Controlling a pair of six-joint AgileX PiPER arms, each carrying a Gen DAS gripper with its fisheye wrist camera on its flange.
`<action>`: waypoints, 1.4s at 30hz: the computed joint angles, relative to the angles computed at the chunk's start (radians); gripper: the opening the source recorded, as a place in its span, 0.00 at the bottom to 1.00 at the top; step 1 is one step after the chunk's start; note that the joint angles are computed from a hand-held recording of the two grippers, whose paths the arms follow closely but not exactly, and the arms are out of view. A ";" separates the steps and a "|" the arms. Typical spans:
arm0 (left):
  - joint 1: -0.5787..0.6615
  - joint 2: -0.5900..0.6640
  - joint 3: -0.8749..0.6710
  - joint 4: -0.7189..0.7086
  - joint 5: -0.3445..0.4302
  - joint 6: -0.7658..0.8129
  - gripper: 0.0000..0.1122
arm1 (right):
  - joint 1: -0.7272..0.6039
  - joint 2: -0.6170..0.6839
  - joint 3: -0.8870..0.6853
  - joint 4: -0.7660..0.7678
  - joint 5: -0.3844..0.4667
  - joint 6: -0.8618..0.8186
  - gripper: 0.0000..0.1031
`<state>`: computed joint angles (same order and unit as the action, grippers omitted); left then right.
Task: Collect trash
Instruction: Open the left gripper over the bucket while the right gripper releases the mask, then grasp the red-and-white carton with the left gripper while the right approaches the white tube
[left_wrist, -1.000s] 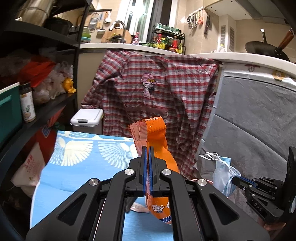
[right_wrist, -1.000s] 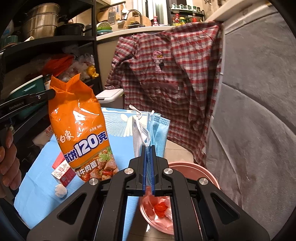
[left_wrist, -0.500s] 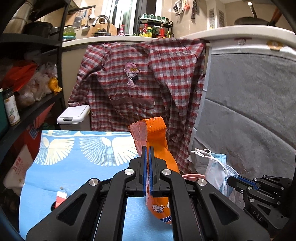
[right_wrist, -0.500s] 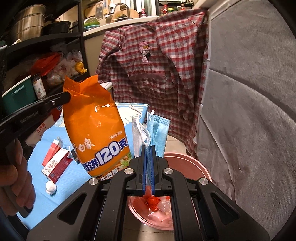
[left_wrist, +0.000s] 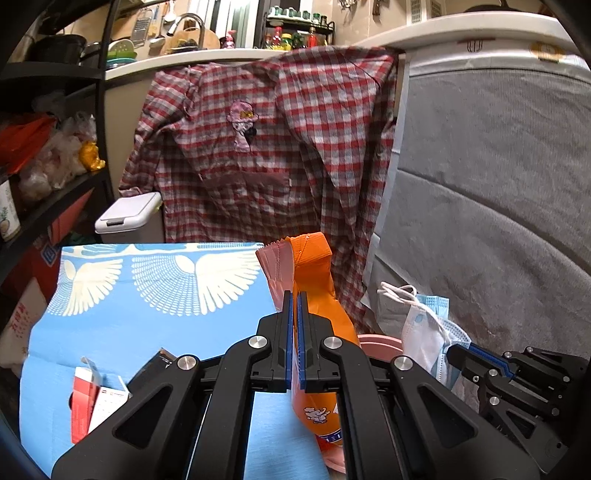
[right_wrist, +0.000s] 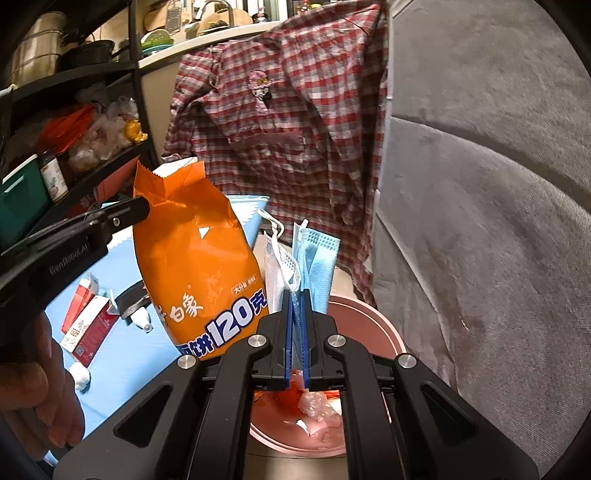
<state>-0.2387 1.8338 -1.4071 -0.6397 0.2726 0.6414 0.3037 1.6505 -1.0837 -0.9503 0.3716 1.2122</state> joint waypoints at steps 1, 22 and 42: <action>-0.004 0.006 -0.005 0.015 0.002 -0.015 0.02 | -0.002 0.002 0.000 0.005 0.001 -0.004 0.07; 0.070 0.007 -0.027 -0.146 0.145 0.186 0.23 | 0.006 -0.019 0.002 -0.094 0.034 0.148 0.37; 0.402 -0.047 -0.006 -0.300 0.277 0.514 0.23 | 0.195 0.009 -0.083 -0.229 0.069 0.273 0.19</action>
<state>0.1633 1.7867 -1.4134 -0.9400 0.5494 1.1558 0.4989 1.6594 -1.1671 -1.1790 0.4409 1.4854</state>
